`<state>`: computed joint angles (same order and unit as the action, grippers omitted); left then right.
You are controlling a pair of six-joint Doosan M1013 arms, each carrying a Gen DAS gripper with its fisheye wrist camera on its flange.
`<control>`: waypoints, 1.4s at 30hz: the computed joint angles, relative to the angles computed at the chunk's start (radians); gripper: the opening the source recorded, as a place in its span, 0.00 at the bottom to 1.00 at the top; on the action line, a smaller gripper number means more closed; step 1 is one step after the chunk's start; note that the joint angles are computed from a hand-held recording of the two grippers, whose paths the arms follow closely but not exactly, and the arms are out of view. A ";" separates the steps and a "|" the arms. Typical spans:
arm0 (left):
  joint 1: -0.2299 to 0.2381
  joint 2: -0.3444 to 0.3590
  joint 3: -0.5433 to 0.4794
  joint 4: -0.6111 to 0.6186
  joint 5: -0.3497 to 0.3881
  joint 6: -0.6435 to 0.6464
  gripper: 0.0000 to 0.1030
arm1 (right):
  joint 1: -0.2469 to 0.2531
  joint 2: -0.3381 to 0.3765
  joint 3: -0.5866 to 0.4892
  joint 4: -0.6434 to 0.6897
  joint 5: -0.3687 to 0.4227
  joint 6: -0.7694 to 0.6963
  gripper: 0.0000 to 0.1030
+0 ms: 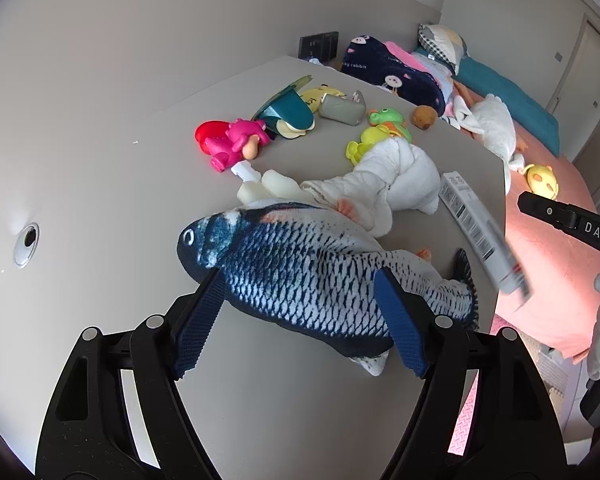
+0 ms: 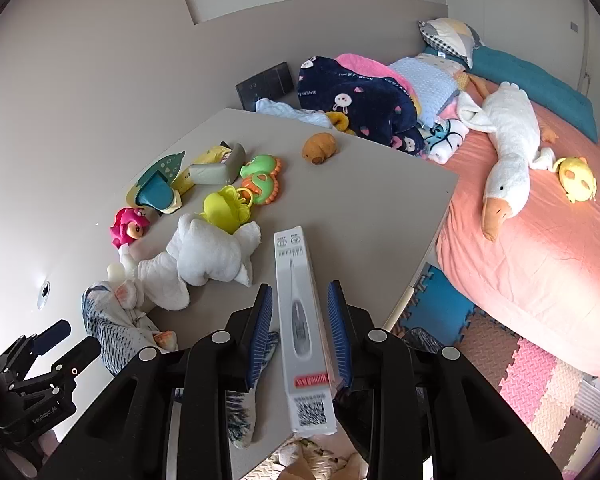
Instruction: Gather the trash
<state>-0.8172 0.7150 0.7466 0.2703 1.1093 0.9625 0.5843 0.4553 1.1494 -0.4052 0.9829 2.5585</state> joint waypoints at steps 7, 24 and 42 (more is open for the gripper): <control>0.010 0.028 -0.039 -0.020 0.036 0.021 0.77 | -0.008 0.011 -0.006 0.022 0.008 -0.012 0.30; 0.022 0.117 -0.172 -0.052 0.122 0.089 0.93 | -0.038 0.090 -0.071 0.162 0.092 -0.139 0.55; 0.021 0.014 -0.003 -0.009 -0.069 -0.006 0.31 | -0.034 0.066 -0.054 0.132 0.013 -0.157 0.27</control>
<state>-0.7966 0.7291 0.7438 0.2612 1.0400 0.9563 0.5503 0.5211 1.0955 -0.2731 0.9956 2.4013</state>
